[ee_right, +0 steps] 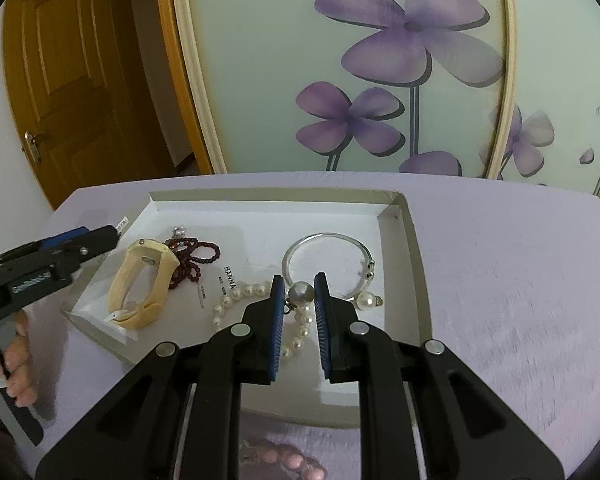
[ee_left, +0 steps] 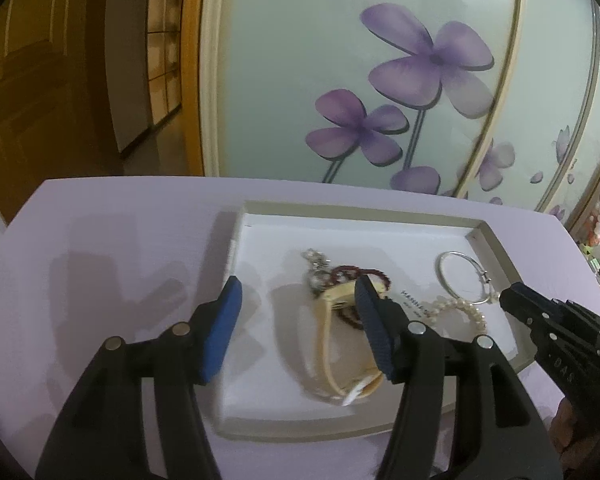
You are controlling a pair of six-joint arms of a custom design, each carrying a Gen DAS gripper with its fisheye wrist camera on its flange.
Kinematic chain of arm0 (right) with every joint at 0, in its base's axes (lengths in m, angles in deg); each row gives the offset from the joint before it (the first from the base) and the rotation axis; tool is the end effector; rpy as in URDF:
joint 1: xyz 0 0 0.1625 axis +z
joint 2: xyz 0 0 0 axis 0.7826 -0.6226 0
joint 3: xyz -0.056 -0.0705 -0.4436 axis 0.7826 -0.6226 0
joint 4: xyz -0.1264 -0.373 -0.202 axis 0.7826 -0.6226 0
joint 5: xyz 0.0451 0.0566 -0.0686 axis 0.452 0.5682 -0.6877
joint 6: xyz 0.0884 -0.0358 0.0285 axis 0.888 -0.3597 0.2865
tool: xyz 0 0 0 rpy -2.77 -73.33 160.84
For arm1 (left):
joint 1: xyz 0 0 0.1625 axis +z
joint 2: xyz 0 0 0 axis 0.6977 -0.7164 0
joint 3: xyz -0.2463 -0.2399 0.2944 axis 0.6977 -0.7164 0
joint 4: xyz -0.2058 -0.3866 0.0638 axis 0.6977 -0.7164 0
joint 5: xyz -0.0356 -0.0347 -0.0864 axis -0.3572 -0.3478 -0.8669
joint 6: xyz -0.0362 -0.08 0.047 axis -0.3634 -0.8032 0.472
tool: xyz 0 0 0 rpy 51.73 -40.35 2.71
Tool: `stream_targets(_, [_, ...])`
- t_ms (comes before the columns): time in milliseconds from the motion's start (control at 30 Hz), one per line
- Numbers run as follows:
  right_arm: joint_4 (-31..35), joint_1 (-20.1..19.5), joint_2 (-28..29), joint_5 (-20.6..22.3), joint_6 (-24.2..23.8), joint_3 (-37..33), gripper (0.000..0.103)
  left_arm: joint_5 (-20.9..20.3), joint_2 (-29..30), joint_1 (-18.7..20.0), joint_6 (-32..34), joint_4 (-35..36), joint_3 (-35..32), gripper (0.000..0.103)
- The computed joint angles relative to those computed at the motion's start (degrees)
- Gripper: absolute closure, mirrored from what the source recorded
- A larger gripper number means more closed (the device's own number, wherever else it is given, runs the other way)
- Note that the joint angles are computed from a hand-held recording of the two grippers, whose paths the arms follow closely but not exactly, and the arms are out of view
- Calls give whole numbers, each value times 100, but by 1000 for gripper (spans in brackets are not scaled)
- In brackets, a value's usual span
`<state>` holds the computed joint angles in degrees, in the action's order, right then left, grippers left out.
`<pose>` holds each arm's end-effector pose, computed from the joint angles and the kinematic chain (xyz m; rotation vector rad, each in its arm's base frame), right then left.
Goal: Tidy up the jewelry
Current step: 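Lower the watch into the tray and open the left gripper while the right gripper drops the earring there, then move the left gripper to the grey cuff bangle while the right gripper moves to the pink beaded bracelet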
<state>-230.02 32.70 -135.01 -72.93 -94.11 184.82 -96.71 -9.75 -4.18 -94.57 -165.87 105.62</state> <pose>0.0740 -0.4852 0.1237 0.8629 -2.4278 0.8603 -0.1742 -0.4383 0.0643 0.1316 2.1962 -1.0906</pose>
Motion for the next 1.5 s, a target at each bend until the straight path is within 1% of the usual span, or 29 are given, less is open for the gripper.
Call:
stream_targets(267, [-16, 16, 56, -43, -12, -42, 87, 31, -68, -4, -71, 57, 71, 44])
stream_targets(333, [-12, 16, 47, -37, -26, -32, 84, 5, -63, -3, -63, 52, 73, 44])
stream_targets(367, [35, 12, 32, -17, -31, -37, 68, -3, -64, -11, -69, 56, 84, 44])
stream_targets(400, [-15, -3, 19, 42, -39, -11, 47, -23, -72, -23, -88, 89, 96, 44])
stream_targets(433, [-131, -25, 10, 130, -76, 40, 42, -37, -72, -35, -110, 116, 102, 44])
stream_targets(533, [-317, -35, -74, 210, -188, 172, 42, -85, -109, -128, -241, 248, 175, 42])
stream_targets(667, [-369, -146, -340, 379, -126, 415, 42, -183, -266, -375, -587, 490, 414, 36])
stream_targets(733, [-486, -221, -478, 466, -141, 564, 42, -273, -364, -557, -836, 658, 587, 31])
stream_targets(800, [-607, -324, -657, 576, -142, 757, 41, -433, -458, -768, -1091, 819, 766, 24])
stream_targets(867, [-623, -436, -846, 692, -137, 934, 39, -574, -500, -955, -1310, 928, 919, 19])
stream_targets(967, [-641, -589, -1095, 801, -154, 1175, 38, -828, -565, -1295, -1936, 1352, 1123, 15])
stream_targets(1000, [-638, -640, -1167, 840, -159, 1249, 37, -932, -591, -1456, -2328, 1600, 1200, 14])
stream_targets(1100, [-634, -744, -1289, 915, -155, 1401, 37, -1183, -580, -1731, -3197, 2157, 1256, 14])
stream_targets(1167, [-612, -792, -1321, 961, -134, 1452, 37, -1362, -478, -1861, -3650, 2389, 1241, 14])
stream_targets(1200, [-603, -815, -1328, 984, -113, 1474, 37, -1459, -381, -1949, -3930, 2622, 1177, 14])
stream_targets(1267, [-541, -884, -1377, 1056, -93, 1521, 37, -1494, -223, -2064, -4244, 3026, 1044, 14])
stream_targets(1333, [-474, -948, -1438, 1123, -89, 1559, 37, -1475, -57, -2114, -4393, 3365, 881, 14])
stream_targets(1400, [-411, -1015, -1518, 1192, -65, 1597, 37, -1506, 60, -2068, -4496, 3642, 711, 14])
stream_targets(1500, [-226, -1150, -1716, 1343, -23, 1643, 37, -1416, 222, -1952, -4630, 3889, 489, 14])
